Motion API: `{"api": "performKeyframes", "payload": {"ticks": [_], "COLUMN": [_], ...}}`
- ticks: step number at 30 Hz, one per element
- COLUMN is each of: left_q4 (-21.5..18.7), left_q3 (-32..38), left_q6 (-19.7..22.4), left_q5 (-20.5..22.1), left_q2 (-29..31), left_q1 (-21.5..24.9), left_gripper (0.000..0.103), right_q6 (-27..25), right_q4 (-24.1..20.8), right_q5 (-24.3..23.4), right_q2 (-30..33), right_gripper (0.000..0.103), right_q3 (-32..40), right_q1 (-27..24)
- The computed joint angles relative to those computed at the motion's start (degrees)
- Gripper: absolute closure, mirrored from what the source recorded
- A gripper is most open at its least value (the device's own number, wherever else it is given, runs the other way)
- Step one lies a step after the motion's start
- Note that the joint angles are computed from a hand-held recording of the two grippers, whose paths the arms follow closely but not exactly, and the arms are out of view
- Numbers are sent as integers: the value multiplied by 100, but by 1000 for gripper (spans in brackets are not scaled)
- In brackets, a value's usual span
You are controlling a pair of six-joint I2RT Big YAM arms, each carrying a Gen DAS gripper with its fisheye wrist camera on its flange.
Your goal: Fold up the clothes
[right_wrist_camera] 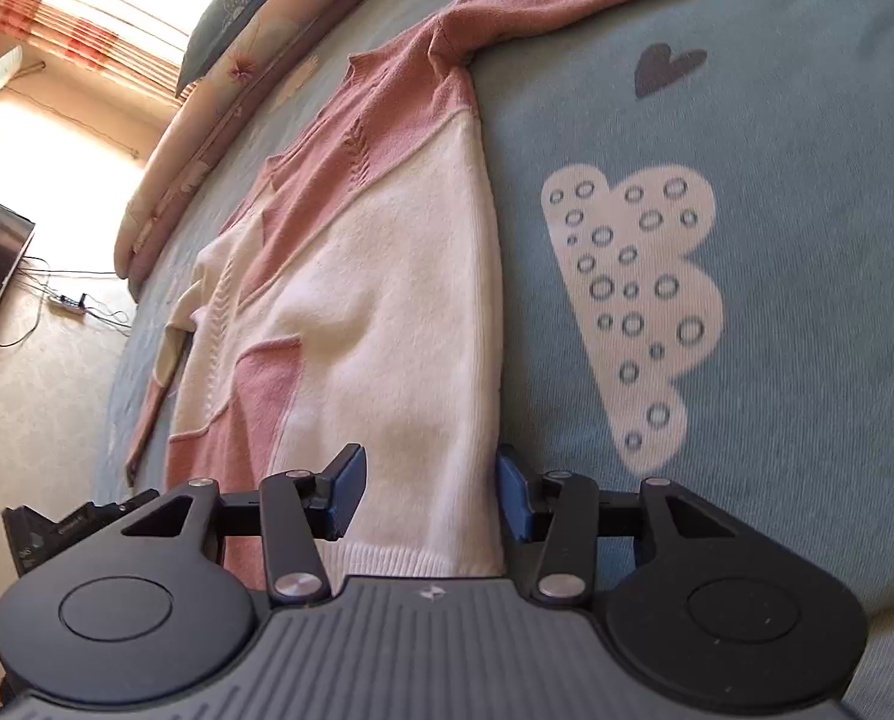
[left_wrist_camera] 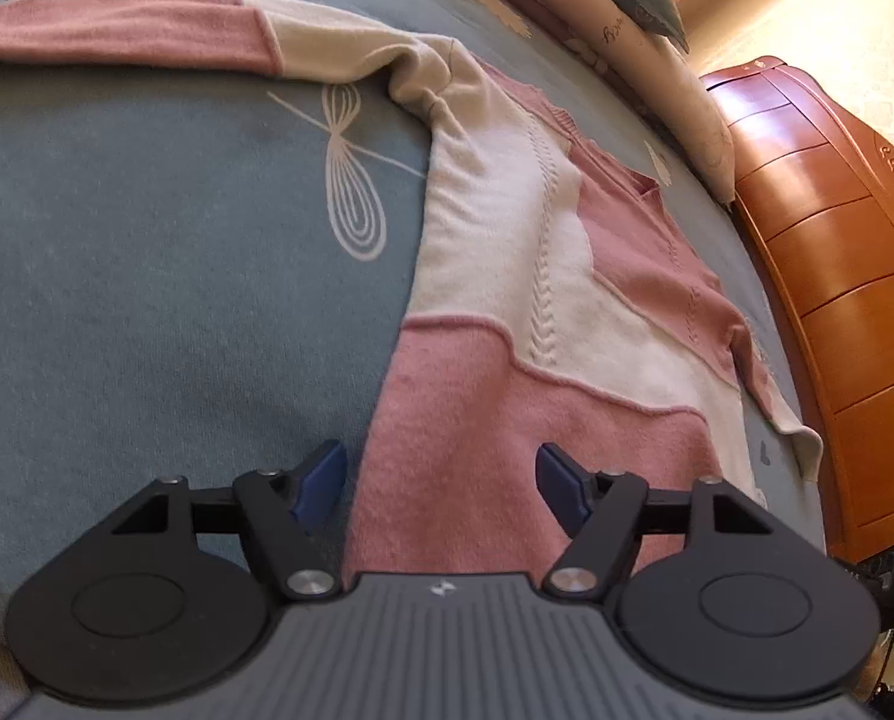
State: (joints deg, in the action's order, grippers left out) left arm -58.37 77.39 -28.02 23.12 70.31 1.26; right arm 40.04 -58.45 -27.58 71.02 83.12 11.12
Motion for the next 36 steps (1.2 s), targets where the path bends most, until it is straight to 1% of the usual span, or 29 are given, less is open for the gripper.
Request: {"api": "performKeyframes", "payload": {"ticks": [1, 4, 5, 6, 7, 8, 9, 11, 16, 17, 18, 19, 20, 21, 23, 24, 25, 27, 30, 32, 34, 35, 36], "left_q4": [16, -59, -109, -158, -235, -307, -373, -470, -737, -835, -950, -1095, -1225, -1365, -1496, -1468, -1406, -1128, -609, -168, 269, 418, 449], "left_q3": [-48, -51, -27, -3, 25, 56, 88, 181, 482, 546, 608, 672, 726, 797, 917, 990, 1070, 1254, 1596, 1636, 1507, 1407, 1299], "left_q6": [35, 15, -4, -22, -6, 59, 135, 237, 473, 520, 568, 582, 648, 812, 1128, 1297, 1477, 1910, 2433, 2650, 3010, 3150, 3233], "left_q5": [-22, -74, -131, -187, -308, -432, -548, -616, -763, -689, -576, -603, -751, -938, -1368, -1561, -1742, -1998, -2212, -2333, -2666, -2809, -2851], "left_q2": [-55, -88, -73, -59, -42, -31, -21, -26, 19, 72, 140, 204, 244, 274, 236, 216, 201, 276, 680, 948, 1143, 1195, 1215], "left_q1": [-21, -51, -68, -84, -112, -142, -171, -172, -100, -63, -20, -21, -61, -116, -210, -258, -305, -501, -1003, -1332, -1699, -1837, -1933], "left_gripper": [34, 39, 52, 69, 76, 85, 88, 93, 94, 93, 89, 88, 88, 84, 80, 76, 73, 59, 57, 57, 56, 56, 56], "right_q6": [25, 35, 8, -59, -143, -199, -238, -349, -770, -847, -928, -1066, -1229, -1370, -1571, -1665, -1821, -2133, -2449, -2608, -2682, -2687, -2682], "right_q4": [72, 285, 347, 332, 266, 202, 139, -18, -452, -592, -789, -1016, -1246, -1425, -1474, -1430, -1369, -1230, -939, -825, -786, -701, -581], "right_q5": [1, 47, 67, 135, 226, 281, 314, 411, 717, 727, 748, 878, 1063, 1275, 1642, 1834, 2012, 2187, 2190, 2469, 2791, 2877, 2918], "right_q2": [-39, -109, -106, -71, -17, 19, 46, 85, 107, 158, 243, 332, 420, 490, 513, 517, 556, 798, 1390, 1733, 1885, 1840, 1734], "right_gripper": [51, 52, 62, 72, 88, 90, 90, 91, 92, 90, 89, 85, 81, 80, 76, 75, 74, 71, 70, 70, 70, 67, 64], "right_q3": [-55, -174, -184, -159, -107, -56, -5, 126, 543, 629, 730, 850, 977, 1097, 1267, 1351, 1468, 1780, 2250, 2435, 2405, 2262, 2058], "right_q1": [20, 91, 113, 147, 186, 203, 207, 203, -5, -36, -37, 7, 72, 150, 264, 315, 370, 509, 815, 1041, 1205, 1258, 1297]}}
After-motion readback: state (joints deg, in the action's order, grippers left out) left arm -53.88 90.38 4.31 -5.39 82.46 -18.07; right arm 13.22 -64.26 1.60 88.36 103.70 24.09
